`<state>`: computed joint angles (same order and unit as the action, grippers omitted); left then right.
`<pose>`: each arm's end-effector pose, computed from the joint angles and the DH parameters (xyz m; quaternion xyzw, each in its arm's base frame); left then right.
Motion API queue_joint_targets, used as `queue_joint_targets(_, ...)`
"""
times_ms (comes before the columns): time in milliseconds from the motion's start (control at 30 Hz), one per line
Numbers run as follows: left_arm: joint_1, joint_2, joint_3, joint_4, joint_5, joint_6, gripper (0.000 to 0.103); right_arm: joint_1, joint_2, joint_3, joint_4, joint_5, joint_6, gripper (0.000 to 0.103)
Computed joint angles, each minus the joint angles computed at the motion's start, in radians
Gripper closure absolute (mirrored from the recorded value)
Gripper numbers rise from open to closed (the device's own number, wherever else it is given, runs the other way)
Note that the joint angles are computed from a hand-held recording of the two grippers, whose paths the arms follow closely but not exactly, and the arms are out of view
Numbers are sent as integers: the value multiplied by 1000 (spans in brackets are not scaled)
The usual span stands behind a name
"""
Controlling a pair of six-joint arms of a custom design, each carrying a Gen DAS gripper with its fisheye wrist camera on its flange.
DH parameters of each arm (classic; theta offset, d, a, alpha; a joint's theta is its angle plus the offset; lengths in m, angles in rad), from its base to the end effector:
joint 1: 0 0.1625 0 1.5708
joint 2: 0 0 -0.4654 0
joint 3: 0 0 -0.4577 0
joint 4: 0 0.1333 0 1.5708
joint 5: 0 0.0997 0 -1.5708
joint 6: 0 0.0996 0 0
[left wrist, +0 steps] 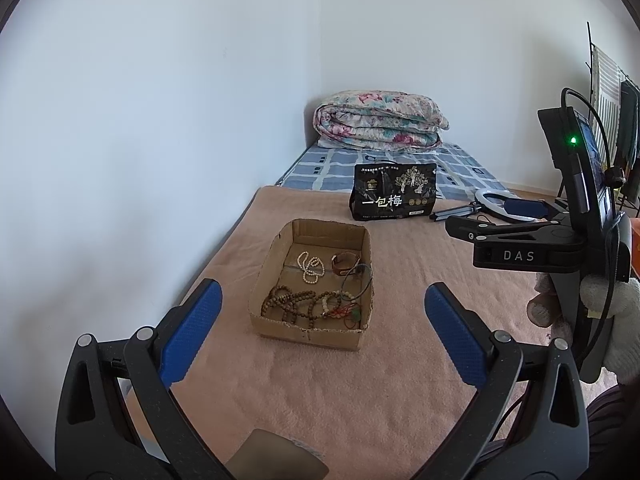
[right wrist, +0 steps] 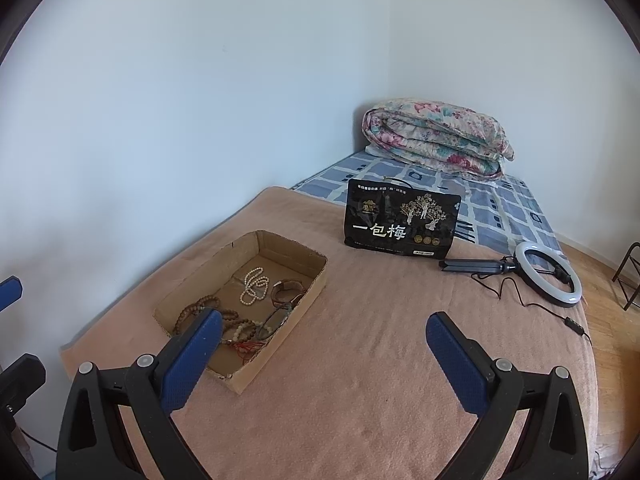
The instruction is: Organize jewelry
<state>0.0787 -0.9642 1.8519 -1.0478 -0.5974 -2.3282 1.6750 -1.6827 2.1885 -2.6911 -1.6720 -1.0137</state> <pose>-0.4963 -0.2555 0.0825 0.0039 0.7381 -0.5265 0.4218 0.1732 -0.4715 0.3797 0.4918 -0.8152 0.2502 0.1760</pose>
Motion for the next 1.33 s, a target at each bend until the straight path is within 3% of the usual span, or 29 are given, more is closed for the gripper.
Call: queue_joint_targets(1333, 4, 7, 4, 10, -7, -27, 0, 0, 0, 1, 1, -2, 3, 0)
